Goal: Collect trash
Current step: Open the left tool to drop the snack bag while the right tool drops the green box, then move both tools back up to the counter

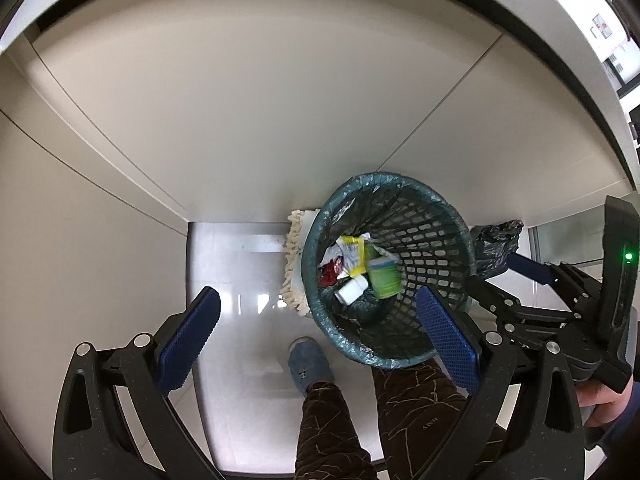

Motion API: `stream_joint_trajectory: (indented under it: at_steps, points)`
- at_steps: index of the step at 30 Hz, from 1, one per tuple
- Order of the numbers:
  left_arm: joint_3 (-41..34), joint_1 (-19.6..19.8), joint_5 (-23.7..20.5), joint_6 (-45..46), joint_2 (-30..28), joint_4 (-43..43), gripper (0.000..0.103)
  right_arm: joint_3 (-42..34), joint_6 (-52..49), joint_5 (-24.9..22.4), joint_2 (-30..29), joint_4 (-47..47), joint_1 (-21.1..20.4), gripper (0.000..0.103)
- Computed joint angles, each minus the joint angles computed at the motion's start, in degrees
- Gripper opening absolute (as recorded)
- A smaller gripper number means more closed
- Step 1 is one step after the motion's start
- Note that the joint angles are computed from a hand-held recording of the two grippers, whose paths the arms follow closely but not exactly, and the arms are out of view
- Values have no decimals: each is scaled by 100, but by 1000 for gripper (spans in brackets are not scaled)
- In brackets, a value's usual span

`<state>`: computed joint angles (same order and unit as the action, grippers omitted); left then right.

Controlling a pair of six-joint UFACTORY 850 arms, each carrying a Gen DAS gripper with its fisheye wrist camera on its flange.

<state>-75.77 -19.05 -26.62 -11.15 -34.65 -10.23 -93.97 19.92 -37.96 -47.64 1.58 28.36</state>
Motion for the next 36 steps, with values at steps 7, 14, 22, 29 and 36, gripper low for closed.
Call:
stream_joint_trajectory:
  at_steps: [7,14,22,29,36]
  points:
    - [-12,-41,163,-132,287,149,97,-98,534,-113,265,-616,-51,90]
    - [-302,-64,172,-258,491,343,97,-498,1001,-386,454,-929,-185,92]
    - [-955,-114,54,-500,457,732,97,-1152,1364,-571,601,-1277,-388,93]
    - [-1963,-46,-206,-233,144,659,97,-2109,1341,-1083,326,-1626,-492,93]
    - [-3323,-21,-926,-459,-514,901,97,-3656,1102,-1818,-326,-1416,-703,93]
